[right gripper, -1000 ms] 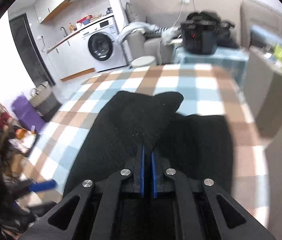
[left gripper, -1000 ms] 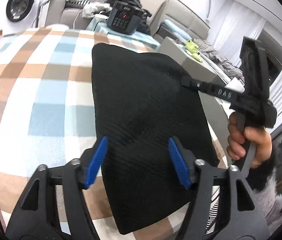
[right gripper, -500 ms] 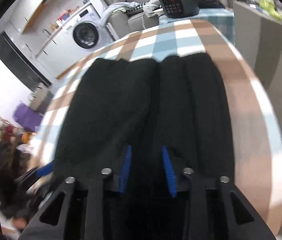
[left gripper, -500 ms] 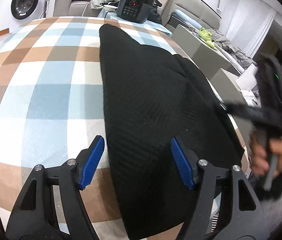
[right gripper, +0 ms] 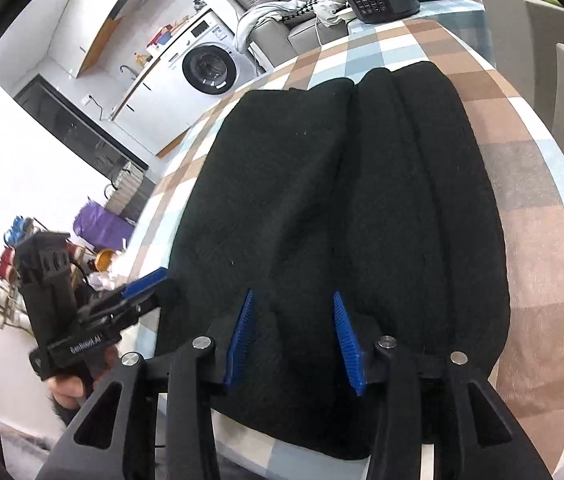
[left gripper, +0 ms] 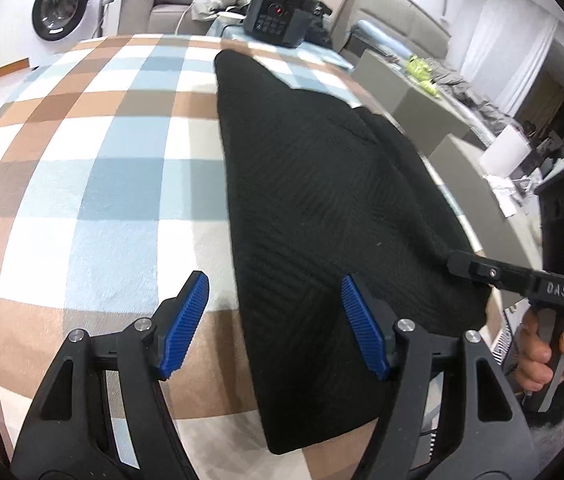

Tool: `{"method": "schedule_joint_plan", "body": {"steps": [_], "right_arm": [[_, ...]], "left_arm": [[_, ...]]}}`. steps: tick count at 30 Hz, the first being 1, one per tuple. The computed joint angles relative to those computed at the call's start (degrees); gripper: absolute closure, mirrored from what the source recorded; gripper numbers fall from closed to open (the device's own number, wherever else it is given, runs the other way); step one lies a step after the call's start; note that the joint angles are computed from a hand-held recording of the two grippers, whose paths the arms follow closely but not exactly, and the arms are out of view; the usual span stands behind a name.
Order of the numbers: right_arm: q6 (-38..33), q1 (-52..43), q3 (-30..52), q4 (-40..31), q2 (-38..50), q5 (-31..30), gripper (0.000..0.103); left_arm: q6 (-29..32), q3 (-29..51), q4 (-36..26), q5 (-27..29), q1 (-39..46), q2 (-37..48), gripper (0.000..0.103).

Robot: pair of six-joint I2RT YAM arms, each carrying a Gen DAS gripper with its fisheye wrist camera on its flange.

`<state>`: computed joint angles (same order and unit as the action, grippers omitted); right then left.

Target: Fold small clothes

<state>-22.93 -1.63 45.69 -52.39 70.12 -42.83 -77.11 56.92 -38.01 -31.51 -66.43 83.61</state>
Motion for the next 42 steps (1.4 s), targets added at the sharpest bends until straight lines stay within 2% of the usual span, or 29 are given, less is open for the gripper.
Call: {"method": "schedule_joint_plan", "body": {"steps": [4, 6, 7, 9, 12, 15, 17, 18, 20, 22, 23, 29, 33, 36, 42], "right_arm": [[0.24, 0.65, -2.93, 3.27, -1.38, 1.57, 0.062], [0.94, 2.02, -3.44, 4.77, -2.06, 1.79, 0.074], [2.45, 3.25, -3.89, 6.86, -2.51, 2.36, 0.088], [4.32, 5.38, -3.70, 8.15, -4.41, 4.15, 0.097], [3.72, 4.43, -1.98, 4.69, -10.60, 3.92, 0.098], [3.39, 5.40, -2.42, 4.25, -10.30, 9.67, 0.098], [6.35, 6.88, -3.50, 7.11, -6.54, 14.34, 0.097], [6.07, 5.65, -3.75, 7.02, -5.98, 12.46, 0.096], [3.87, 1.68, -3.34, 5.30, -7.92, 8.05, 0.086], [0.71, -4.07, -2.52, 4.13, -9.21, 4.29, 0.062], [-0.89, -6.50, -1.71, 3.58, -8.23, 3.00, 0.059], [-1.55, -9.51, 0.50, 6.67, 1.99, 3.45, 0.059], [-3.55, -8.28, 3.56, 7.26, 9.69, -3.00, 0.058], [-2.29, -6.03, 6.74, 6.91, 13.49, -4.35, 0.058], [-5.79, 0.94, 9.17, 6.36, 14.71, 0.02, 0.050]], "left_arm": [[-1.56, 1.83, -3.87, -0.44, -1.05, 2.29, 0.037], [-2.14, 2.11, -4.86, -0.87, -1.63, 2.44, 0.037], [-2.46, 1.70, -4.61, -0.88, -1.75, 1.99, 0.037], [-3.50, 1.39, -4.78, -1.30, -2.09, 1.27, 0.037], [-4.71, 2.04, -5.50, -2.81, -3.17, 0.18, 0.037], [-3.68, 2.64, -4.75, -3.80, -3.83, 0.21, 0.037], [-2.31, 3.41, -4.17, -3.05, -3.34, 1.43, 0.037], [-1.97, 3.94, -4.43, -2.75, -3.19, 2.21, 0.037], [-2.04, 4.84, -5.40, -2.46, -3.27, 3.44, 0.037], [-1.99, 3.64, -3.63, -1.66, -3.14, 2.93, 0.037], [-1.96, 3.05, -2.89, -1.51, -3.01, 2.77, 0.037], [-1.18, 1.52, -0.83, -0.87, -1.88, 1.60, 0.037], [-0.63, 0.38, 0.46, -0.22, -0.84, 0.63, 0.037], [-0.34, 0.39, 0.35, -0.23, -0.43, 0.46, 0.037], [0.45, -0.05, 0.96, 0.28, 0.57, 0.05, 0.037]]}}
